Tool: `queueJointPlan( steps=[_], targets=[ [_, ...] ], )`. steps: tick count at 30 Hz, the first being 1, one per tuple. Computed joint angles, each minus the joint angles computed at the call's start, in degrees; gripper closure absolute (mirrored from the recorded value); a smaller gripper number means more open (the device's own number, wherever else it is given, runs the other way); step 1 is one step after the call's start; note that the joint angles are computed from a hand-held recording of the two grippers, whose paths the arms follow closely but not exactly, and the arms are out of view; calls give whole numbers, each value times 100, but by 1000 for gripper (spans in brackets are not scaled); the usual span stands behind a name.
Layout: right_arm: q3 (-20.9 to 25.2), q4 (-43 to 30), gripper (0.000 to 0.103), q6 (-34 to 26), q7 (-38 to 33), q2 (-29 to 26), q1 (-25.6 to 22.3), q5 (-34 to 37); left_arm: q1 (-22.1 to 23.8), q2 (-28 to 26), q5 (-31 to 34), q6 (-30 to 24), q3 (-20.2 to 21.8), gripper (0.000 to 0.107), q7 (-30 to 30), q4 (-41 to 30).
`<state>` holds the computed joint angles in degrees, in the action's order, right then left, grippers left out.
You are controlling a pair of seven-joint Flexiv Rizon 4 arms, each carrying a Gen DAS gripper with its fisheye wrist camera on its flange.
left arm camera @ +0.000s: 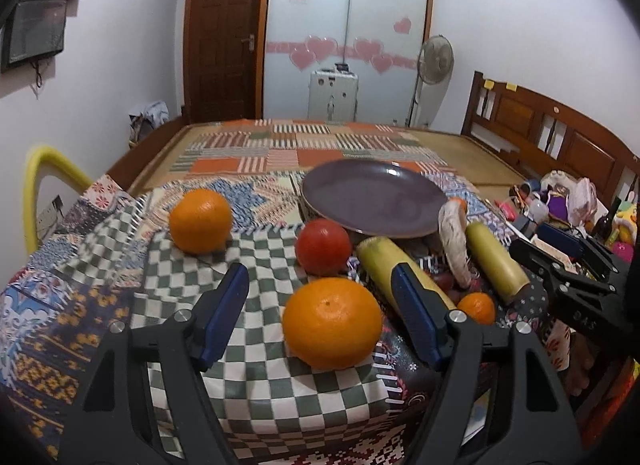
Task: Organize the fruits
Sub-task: 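Grasp the large orange with the left tool while the right tool grasps a yellow cylindrical fruit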
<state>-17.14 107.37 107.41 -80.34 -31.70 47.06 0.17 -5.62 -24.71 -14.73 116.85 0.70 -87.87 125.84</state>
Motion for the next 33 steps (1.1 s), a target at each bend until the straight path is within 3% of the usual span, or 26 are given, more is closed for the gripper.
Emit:
queueJointPlan(
  steps=[9, 12, 17, 26, 30, 33],
  targets=[
    [330, -238, 45, -499, 409, -153, -433, -469, 304, -274, 211, -478, -268, 33, -207, -230],
    [474, -349, 50, -675, 591, -202, -620, -689, 792, -336, 585, -482, -691, 32, -397, -239],
    [1131, -602, 53, -982, 863, -300, -1259, -1107, 692, -407, 667, -583, -583, 33, -412, -362],
    [1601, -767, 54, -1181, 1173, -416, -1694, -1550, 706, -572, 680, -699, -591, 36, -384, -572],
    [1108, -622, 64, -1150, 1342, -350, -1327, -1681, 768, -588, 706, -665, -635, 39, -399, -578],
    [1237, -609, 68, -1210, 1295, -319, -1477, -1800, 853, -587, 775, -641, -707, 40, -424, -568]
  ],
)
